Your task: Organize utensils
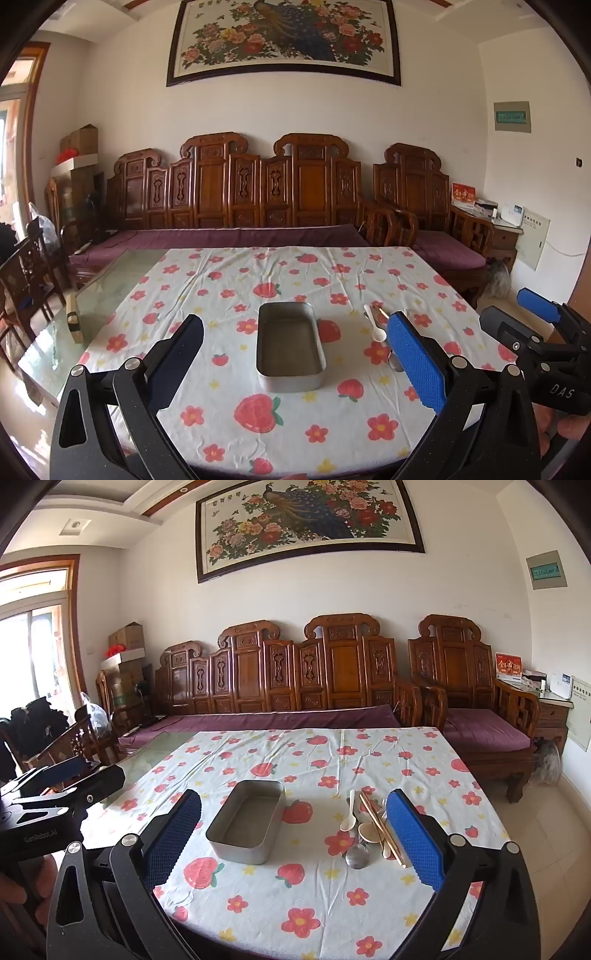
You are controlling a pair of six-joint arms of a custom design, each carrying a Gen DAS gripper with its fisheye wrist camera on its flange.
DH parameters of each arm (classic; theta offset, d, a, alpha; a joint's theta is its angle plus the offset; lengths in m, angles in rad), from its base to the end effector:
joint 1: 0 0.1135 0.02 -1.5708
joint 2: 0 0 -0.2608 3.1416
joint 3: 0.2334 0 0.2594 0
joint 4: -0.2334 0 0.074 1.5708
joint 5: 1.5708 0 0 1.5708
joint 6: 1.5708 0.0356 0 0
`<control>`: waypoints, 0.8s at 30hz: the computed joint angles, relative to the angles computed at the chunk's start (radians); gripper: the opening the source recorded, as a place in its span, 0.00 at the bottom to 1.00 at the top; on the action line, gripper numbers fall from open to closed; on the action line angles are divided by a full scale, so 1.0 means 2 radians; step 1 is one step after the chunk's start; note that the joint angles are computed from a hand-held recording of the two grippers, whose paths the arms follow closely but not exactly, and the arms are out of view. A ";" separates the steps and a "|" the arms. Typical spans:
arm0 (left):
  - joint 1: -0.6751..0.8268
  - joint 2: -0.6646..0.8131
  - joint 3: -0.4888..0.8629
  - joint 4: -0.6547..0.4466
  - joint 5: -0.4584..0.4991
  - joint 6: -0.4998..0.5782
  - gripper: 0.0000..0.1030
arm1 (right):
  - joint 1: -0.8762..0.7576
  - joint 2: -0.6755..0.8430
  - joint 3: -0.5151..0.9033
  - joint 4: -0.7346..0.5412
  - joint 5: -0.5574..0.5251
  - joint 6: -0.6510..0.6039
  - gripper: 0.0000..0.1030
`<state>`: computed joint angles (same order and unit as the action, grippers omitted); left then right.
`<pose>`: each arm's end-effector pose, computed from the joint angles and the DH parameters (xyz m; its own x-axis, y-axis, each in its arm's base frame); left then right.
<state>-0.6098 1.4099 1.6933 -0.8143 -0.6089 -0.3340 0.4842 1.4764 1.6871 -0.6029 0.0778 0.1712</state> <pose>0.2516 -0.1510 0.4468 -0.4136 -0.0391 -0.9096 -0.0742 0.9972 -0.0091 0.2941 0.1516 0.4427 -0.4016 -0.0193 -0.9156 -0.3370 0.9327 0.1282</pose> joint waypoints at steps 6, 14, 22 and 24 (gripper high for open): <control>0.000 -0.003 -0.003 0.003 0.002 0.001 0.94 | -0.001 0.000 0.000 0.001 0.000 -0.002 0.98; -0.002 -0.001 -0.004 0.003 0.001 -0.001 0.94 | -0.001 0.000 -0.001 0.001 -0.001 -0.002 0.98; 0.005 -0.008 -0.005 0.001 0.006 0.003 0.94 | -0.002 -0.001 -0.004 0.003 -0.001 -0.001 0.98; 0.004 -0.006 -0.003 0.000 0.006 0.001 0.94 | -0.002 -0.001 -0.003 0.003 -0.001 -0.002 0.98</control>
<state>-0.6020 1.3981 1.6865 -0.8144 -0.5971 -0.3312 0.4799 1.4739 1.6803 -0.5969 0.0753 0.1681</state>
